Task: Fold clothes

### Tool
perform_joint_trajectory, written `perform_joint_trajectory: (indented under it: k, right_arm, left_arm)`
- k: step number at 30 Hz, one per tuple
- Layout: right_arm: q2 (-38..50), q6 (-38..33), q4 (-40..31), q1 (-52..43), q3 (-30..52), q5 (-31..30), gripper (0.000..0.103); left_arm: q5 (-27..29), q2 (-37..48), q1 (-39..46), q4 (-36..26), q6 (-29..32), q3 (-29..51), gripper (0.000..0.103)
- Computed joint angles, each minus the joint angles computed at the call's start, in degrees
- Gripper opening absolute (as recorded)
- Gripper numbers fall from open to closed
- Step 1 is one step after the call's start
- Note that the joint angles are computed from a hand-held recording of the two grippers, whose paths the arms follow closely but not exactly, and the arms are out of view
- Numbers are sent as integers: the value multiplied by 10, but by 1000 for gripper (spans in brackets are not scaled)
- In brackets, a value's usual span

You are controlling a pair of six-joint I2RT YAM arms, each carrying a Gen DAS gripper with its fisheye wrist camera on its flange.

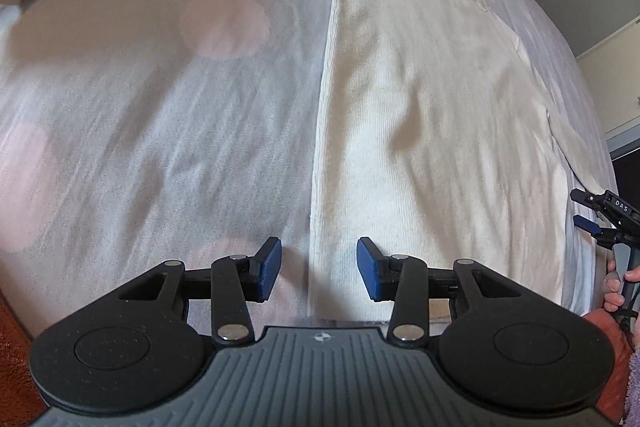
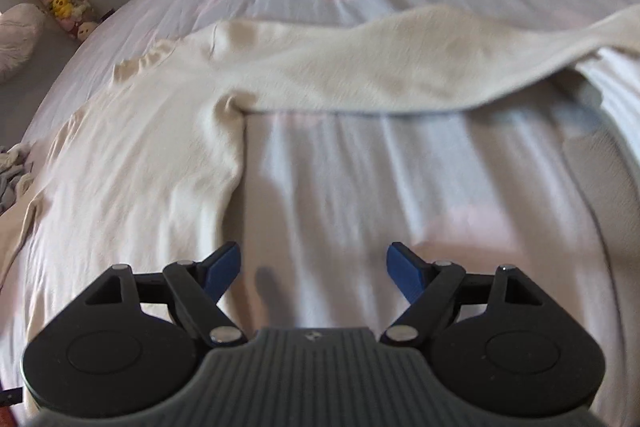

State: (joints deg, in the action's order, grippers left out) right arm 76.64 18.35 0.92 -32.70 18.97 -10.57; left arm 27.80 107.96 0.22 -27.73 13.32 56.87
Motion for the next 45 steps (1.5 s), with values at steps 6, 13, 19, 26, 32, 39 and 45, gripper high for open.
perform_joint_trajectory:
  k: [6,13,19,26,32,39,45]
  right_arm:
    - [-9,-3,-119,64,33,-6,85]
    - [-48,8,-217,178,39,21,85]
    - [-67,3,-220,190,30,18,46]
    - [-129,14,-212,159,-4,-29,7]
    - [-201,3,-297,65,3,-85,6]
    - [-162,-8,-288,93,13,-46,12]
    - [-217,-9,-269,66,-7,-67,45]
  left_arm:
    - [12,2,17,-4,-1,-4,36]
    - [31,3,32,-6,-6,-12,35]
    - [62,2,42,1,-7,-27,12]
    - [55,-27,38,30,-26,-49,2]
    - [34,-73,50,-9,-7,-33,2]
    - [-11,-27,25,-2,-4,-22,2]
    - [-2,-29,72,9,-31,-13,10]
